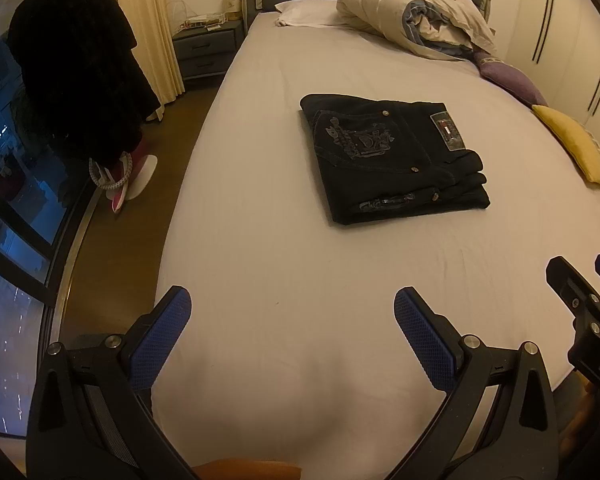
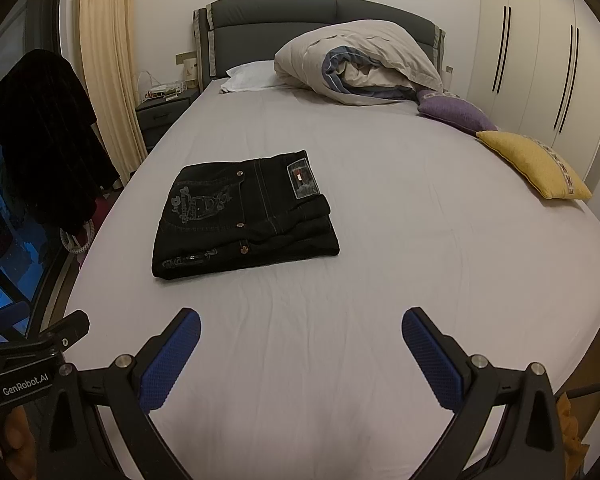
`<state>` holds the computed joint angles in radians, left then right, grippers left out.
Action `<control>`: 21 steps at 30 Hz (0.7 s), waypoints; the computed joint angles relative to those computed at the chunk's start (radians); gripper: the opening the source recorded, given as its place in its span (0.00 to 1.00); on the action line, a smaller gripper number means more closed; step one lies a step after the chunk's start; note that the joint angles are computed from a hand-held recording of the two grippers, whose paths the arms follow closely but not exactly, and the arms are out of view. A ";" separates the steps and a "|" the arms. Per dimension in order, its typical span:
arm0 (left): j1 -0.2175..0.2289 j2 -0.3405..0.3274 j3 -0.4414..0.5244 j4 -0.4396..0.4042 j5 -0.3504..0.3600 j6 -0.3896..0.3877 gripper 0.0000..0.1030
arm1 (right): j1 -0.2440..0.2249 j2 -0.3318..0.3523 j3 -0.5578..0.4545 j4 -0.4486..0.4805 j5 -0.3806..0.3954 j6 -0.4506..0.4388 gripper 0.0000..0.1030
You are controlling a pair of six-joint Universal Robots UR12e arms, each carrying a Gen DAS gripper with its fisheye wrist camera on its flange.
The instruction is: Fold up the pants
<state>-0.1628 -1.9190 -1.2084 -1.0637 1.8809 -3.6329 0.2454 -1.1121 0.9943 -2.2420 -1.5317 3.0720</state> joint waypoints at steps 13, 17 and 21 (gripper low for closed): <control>0.000 0.001 -0.002 0.003 -0.001 0.000 1.00 | -0.001 -0.007 0.016 -0.008 0.004 -0.003 1.00; -0.001 0.001 -0.003 0.003 0.000 0.000 1.00 | -0.001 -0.006 0.015 -0.006 0.006 -0.005 1.00; -0.001 0.001 -0.002 0.002 0.001 -0.001 1.00 | -0.001 -0.007 0.015 -0.006 0.005 -0.005 1.00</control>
